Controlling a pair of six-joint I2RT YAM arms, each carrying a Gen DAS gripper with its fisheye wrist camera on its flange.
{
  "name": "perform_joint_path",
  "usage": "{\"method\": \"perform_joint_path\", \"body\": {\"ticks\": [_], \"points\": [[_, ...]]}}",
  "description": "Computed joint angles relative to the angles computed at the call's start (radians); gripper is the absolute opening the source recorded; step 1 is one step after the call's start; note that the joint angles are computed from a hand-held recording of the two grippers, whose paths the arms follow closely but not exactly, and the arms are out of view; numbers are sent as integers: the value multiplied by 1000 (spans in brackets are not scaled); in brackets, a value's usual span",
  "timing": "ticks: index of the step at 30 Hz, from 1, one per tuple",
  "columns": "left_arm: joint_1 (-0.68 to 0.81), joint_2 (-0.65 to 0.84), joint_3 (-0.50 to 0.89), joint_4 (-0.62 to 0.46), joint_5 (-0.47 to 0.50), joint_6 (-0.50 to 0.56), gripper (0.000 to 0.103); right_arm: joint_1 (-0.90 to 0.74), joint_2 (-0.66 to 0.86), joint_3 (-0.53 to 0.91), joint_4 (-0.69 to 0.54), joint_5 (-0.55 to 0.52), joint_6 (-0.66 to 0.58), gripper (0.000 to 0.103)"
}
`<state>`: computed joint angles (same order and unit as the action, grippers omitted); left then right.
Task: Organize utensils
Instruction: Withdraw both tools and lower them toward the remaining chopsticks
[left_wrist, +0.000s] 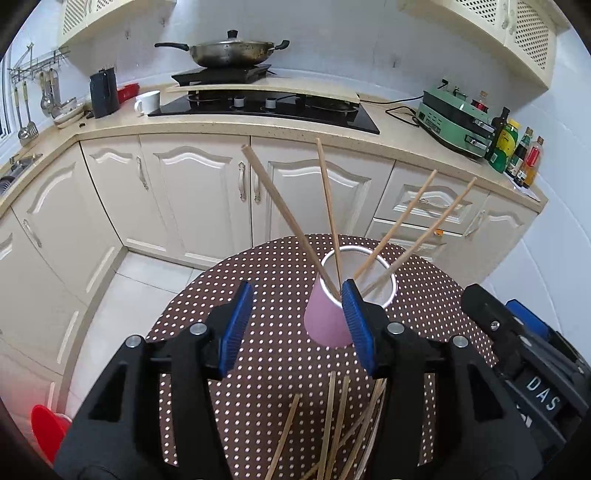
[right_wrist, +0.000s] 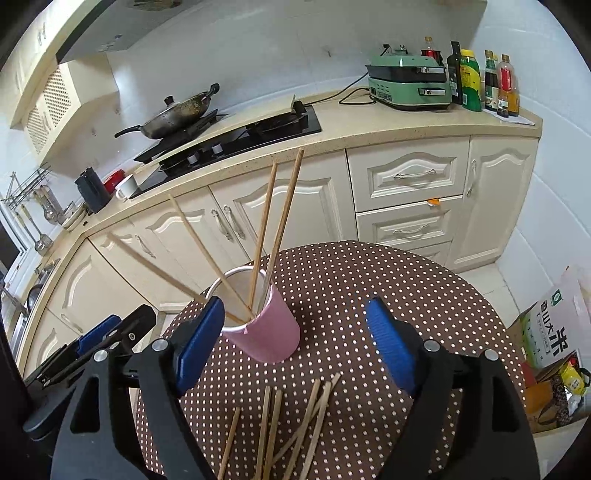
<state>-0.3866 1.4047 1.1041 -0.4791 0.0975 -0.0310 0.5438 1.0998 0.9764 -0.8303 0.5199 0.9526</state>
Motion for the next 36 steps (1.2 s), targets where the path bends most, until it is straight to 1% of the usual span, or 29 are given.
{"method": "perform_joint_path", "body": {"ticks": [6,8,13,16,20,25,28,29,32,33,35,36], "points": [[5,-110,-50,-39,-16,9,53,102,-53,15,-108,56,78,82],[4,-146,-64,-55,-22,12,53,148,-63,21,-153,78,120,85],[14,-228,-92,-107,-19,13,55,279,-88,31,-273,136,248,88],[17,-284,-118,-141,-26,27,58,334,-98,33,-333,139,323,89],[18,-352,-148,-209,-48,53,58,408,-93,29,-395,134,431,89],[53,-421,-188,-291,-31,111,59,468,-69,13,-421,94,518,90],[73,-430,-194,-320,-14,143,60,494,-36,-7,-421,61,575,90],[83,-425,-192,-333,-7,155,64,496,-28,-13,-418,47,590,90],[115,-411,-188,-346,26,207,68,491,9,-44,-382,2,607,90],[123,-405,-188,-343,34,226,72,485,25,-51,-373,-13,607,90],[137,-371,-187,-340,48,267,75,465,51,-73,-342,-52,613,90],[146,-347,-183,-345,56,284,75,456,62,-84,-329,-68,624,90]]}}
